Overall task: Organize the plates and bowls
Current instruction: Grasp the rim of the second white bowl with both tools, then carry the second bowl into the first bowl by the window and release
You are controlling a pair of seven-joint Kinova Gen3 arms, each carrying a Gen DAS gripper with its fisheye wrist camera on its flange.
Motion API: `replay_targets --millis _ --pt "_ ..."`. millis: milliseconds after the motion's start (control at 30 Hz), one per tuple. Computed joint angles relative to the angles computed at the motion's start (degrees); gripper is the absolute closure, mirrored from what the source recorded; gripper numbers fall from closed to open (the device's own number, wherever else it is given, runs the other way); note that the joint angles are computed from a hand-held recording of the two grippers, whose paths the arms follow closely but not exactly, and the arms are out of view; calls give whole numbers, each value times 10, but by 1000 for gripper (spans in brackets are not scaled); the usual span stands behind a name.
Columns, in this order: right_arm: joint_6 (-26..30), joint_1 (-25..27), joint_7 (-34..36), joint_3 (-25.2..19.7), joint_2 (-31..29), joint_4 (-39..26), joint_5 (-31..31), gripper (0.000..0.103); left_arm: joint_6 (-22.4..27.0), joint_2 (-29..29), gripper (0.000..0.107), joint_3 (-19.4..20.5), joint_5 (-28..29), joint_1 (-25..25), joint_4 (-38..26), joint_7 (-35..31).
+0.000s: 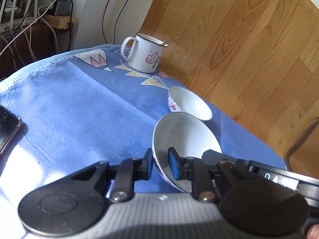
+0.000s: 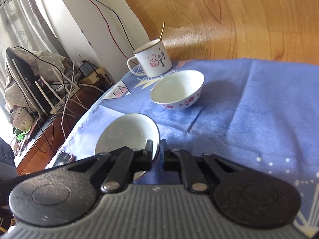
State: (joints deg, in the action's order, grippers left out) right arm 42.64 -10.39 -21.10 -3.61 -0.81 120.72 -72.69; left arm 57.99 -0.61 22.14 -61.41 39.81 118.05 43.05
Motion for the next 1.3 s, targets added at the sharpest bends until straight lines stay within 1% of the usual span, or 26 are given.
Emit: replay_targets --millis 200,367,533,667,833,933,1000,1200,1300 --pt "12 19 0 27 -40 24 12 94 9 17 90 10 -8 23 -26 -2" --pt "31 44 1 63 -73 50 29 94 8 44 90 7 -15 56 -55 -4" --pt "49 77 0 108 -110 74 60 93 -22 71 90 -6 -25 88 -85 -15" --pt "61 108 1 152 -135 87 89 93 -63 100 90 -23 -36 111 -114 -34" --pt "84 147 12 209 -144 97 112 93 -107 141 90 -45 -28 136 -161 -84" --pt "102 171 28 236 -140 100 117 93 -119 163 90 -58 -17 152 -190 -118" --pt "114 186 41 248 -132 100 116 93 -121 175 90 -67 -7 162 -207 -139" --pt "162 239 77 263 -105 95 100 93 -115 199 90 -94 34 185 -256 -214" --pt "187 270 102 273 -102 93 82 93 -106 211 90 -106 44 197 -295 -266"
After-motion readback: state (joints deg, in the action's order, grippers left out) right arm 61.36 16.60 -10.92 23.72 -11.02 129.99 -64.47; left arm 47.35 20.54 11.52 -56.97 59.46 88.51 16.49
